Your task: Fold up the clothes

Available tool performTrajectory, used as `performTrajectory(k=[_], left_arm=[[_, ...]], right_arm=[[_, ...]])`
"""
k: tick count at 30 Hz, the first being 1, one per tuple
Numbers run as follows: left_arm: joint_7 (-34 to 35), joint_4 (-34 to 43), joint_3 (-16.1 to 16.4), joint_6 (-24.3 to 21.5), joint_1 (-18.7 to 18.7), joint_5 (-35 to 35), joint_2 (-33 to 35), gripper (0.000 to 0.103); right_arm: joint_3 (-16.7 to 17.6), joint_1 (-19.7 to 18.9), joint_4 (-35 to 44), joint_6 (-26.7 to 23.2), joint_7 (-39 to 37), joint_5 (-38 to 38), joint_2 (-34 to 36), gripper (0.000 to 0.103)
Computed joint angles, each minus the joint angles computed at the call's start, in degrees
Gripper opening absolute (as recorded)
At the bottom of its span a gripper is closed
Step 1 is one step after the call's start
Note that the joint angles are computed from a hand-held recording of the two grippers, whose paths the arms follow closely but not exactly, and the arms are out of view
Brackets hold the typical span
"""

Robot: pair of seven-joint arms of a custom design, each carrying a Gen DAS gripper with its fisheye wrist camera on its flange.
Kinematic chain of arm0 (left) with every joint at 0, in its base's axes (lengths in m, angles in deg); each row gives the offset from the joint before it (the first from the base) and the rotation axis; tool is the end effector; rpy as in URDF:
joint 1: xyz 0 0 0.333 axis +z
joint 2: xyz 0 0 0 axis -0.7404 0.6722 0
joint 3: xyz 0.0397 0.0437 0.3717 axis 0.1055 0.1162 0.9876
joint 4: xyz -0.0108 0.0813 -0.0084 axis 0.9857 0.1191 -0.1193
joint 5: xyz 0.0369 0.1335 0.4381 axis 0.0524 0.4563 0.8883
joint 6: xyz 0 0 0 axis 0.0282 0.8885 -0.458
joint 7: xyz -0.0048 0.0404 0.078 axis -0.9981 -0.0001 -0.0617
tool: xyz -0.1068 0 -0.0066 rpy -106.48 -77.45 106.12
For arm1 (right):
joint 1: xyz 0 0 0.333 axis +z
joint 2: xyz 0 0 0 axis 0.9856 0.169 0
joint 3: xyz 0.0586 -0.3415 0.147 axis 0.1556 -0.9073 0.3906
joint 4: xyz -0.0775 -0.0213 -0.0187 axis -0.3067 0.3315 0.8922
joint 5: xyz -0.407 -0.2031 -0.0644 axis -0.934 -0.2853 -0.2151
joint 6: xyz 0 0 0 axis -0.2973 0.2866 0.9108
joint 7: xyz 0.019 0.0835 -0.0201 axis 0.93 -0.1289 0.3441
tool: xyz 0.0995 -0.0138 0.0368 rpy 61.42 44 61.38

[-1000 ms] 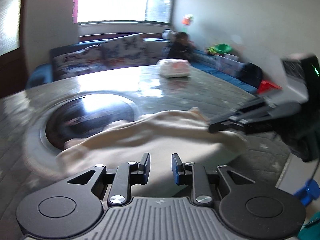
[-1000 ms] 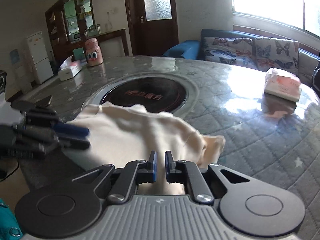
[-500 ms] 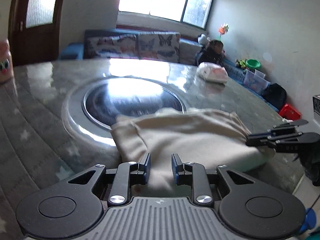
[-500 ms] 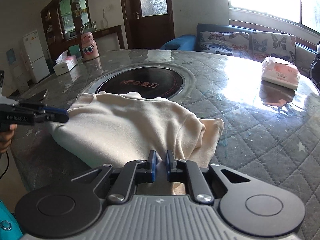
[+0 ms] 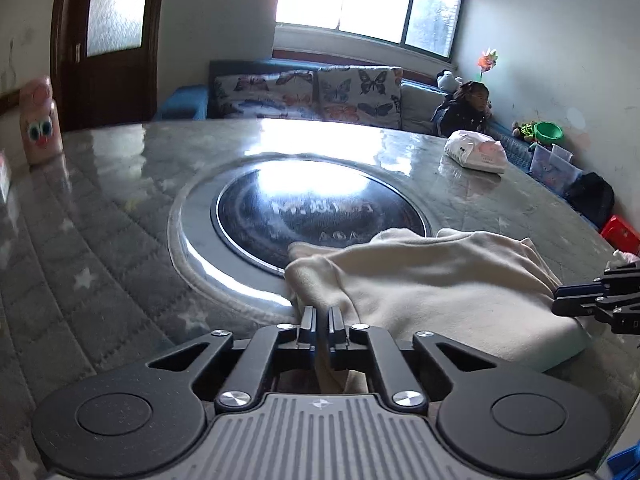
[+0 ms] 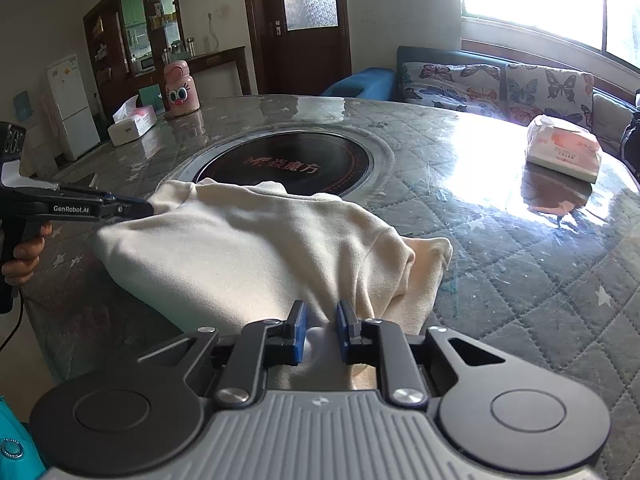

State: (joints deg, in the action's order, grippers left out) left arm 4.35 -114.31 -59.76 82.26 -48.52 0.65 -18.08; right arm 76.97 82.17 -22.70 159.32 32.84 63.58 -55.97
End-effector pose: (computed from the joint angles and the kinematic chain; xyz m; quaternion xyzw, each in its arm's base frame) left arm 0.5228 -0.1642 0.4517 -0.7156 0.5358 -0.3205 0.3131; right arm 0.6909 0.0503 0.4375 -0.8672 0.2831 -0.0832 0.4011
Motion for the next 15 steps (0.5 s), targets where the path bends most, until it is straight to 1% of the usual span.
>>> performTrajectory(k=[3,6,8,10,12,14,15], left_arm=[[3.65,-0.01,-0.04,-1.68,-0.42,-2.36,0.67,0.005],[3.81,-0.01,-0.09,-1.82,-0.54,-1.59,0.86,0.006],[5.39,-0.22,0.29,-1.18,-0.65,-3.55,0.49,0.010],[6.81,-0.33,0.23,-1.62,-0.62,-5.01,-0.19,0.013],[6.23,0.10,-0.37,-2.68,-0.38,-3.52,-0.81,0.014],[4.62,1.15,-0.37,-1.44,-0.01,-1.54,-0.52,0.016],[3.97,1.83,-0.27,-0.60,0.11,-0.87,-0.10,0.021]], right_arm=[[0.14,0.13,-0.52,0.93,-1.76,0.40,-0.14,0.017],[0.12,0.23,-0.60,1.14,-2.35,0.36,-0.19,0.018],[0.00,0.24,-0.08,0.61,-1.77,-0.31,-0.07,0.018],[-0.03,0.14,0.59,-0.26,-1.05,-0.56,-0.02,0.018],[0.16,0.15,1.34,-0.49,-1.28,-0.06,0.10,0.018],[0.43,0.33,2.28,-0.05,-1.78,0.66,0.51,0.018],[0.60,0.46,2.92,0.02,-1.78,0.86,0.89,0.018]])
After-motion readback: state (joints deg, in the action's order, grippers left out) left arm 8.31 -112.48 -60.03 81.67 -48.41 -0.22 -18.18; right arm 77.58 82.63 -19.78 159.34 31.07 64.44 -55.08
